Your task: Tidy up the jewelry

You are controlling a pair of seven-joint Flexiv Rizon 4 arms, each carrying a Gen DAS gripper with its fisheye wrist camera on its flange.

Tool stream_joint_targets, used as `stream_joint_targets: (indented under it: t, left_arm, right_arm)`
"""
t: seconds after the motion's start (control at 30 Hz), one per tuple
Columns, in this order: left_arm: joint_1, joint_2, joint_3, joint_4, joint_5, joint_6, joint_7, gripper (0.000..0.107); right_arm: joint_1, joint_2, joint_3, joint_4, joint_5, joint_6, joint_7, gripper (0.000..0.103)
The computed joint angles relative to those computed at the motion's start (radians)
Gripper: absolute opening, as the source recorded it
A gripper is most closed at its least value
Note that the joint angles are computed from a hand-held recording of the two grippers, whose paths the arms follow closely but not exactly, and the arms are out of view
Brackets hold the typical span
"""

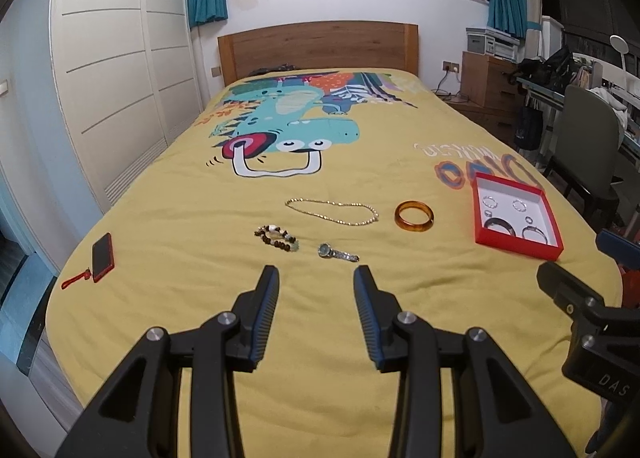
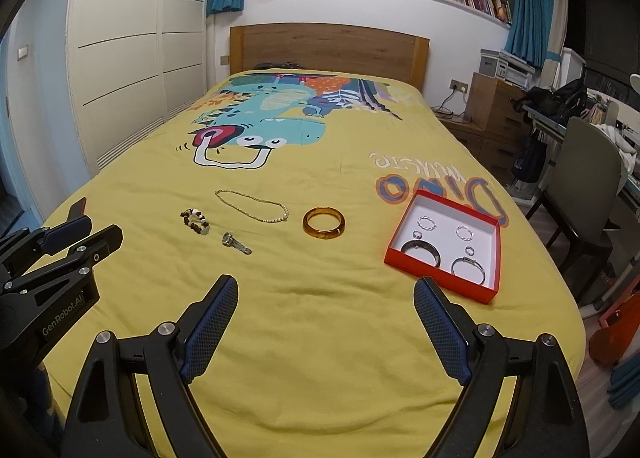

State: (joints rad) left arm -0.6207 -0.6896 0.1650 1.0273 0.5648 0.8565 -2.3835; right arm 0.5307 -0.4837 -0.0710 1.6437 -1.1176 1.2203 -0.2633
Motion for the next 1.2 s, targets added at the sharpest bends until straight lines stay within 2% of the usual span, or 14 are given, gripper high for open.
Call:
stream_joint_targets:
  t: [0.6, 1.2]
  left_arm:
    - [-0.001, 0.021, 0.01, 0.037, 0.035, -0.023, -0.044, 0.037]
    - [0.014, 0.03, 0.01, 0.064, 0.048, 0.021, -0.075, 0.037]
  right_arm:
    - [0.001, 0.003, 0.008, 0.0, -0.039, -0.028, 0.01, 0.089]
    - [0.002, -0.008, 0.006, -0.013, -0.031, -0.019, -0.014, 0.089]
